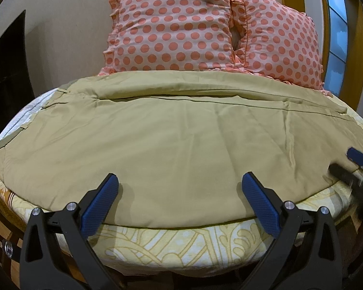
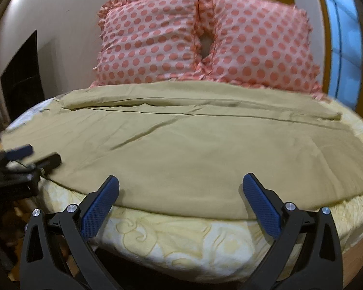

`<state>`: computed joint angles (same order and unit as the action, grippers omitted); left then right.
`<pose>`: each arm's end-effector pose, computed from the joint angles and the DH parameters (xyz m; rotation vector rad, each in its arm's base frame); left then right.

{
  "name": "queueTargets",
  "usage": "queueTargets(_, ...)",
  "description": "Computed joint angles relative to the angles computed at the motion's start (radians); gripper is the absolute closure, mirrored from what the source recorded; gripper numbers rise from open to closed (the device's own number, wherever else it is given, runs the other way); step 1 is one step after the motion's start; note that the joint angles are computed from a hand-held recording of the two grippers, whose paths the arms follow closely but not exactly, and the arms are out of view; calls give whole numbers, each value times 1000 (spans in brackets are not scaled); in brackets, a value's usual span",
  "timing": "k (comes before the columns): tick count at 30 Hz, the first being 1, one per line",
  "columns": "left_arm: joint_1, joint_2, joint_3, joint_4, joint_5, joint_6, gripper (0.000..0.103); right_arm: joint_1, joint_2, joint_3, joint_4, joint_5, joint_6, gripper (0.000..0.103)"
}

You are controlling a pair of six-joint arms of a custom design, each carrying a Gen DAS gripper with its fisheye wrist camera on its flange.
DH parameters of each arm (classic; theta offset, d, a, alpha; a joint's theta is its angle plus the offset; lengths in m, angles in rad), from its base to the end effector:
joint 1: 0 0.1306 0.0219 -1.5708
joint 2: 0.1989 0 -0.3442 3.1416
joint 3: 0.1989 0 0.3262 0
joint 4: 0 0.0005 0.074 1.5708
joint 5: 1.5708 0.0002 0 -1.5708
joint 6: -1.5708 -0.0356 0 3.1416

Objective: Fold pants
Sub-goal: 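Reach the right tool to the trouser hem and close on it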

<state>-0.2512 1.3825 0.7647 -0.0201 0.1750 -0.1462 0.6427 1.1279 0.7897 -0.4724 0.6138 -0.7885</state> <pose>0.3654 -0.1007 0.2207 0.5311 2.1440 -0.2516 0.2666 0.1734 0.2815 0.4357 2.1619 0.0502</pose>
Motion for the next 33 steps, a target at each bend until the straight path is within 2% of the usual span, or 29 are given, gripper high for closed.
queueTargets(3,23,-4,14,6,-1,15,2,-169,-88,24,-33,-56,36,1)
queueTargets(6,43,-5,56,-13,-4,45,2,-429,-64,116,-79,-192,48,1)
queueTargets(8,51,2,98,-47,1,56,2,-605,56,239,-154,-289,42,1)
queueTargets(9,55,5,115,-62,4,56,2,-656,109,286,-182,-308,39,1)
queueTargets(10,56,11,136,-74,5,53,2,-711,176,346,-212,-319,32,7)
queueTargets(11,57,15,152,-81,5,51,2,-757,239,400,-231,-332,26,18)
queueTargets(12,57,20,167,-85,3,49,2,-804,317,472,-261,-342,10,21)
queueTargets(15,52,36,206,-94,-8,47,2,-880,501,654,-351,-317,-41,22)
queueTargets(17,47,46,224,-90,-19,47,2,-898,598,758,-408,-294,-36,22)
queueTargets(18,45,51,231,-91,-22,45,2,-907,662,831,-465,-275,-30,22)
queueTargets(19,41,61,242,-93,-25,43,2,-912,703,874,-508,-259,-34,25)
queueTargets(21,35,80,264,-102,-31,36,2,-920,765,916,-568,-248,-35,38)
queueTargets(22,33,89,273,-107,-35,32,2,-910,753,886,-534,-205,-4,43)
queueTargets(23,32,94,278,-111,-36,30,2,-908,743,860,-507,-204,20,46)
queueTargets(24,31,101,283,-114,-35,30,2,-911,708,791,-432,-217,48,47)
queueTargets(25,32,105,287,-117,-32,32,2,-915,677,738,-384,-228,67,57)
queueTargets(26,32,110,291,-122,-29,35,2,-917,648,690,-340,-243,71,73)
queueTargets(28,34,117,297,-128,-23,40,2,-948,581,571,-218,-318,81,90)
queueTargets(31,35,117,298,-133,-18,47,2,-998,492,419,-46,-454,44,98)
queueTargets(33,41,104,288,-128,-9,52,2,-1015,371,260,130,-513,22,99)
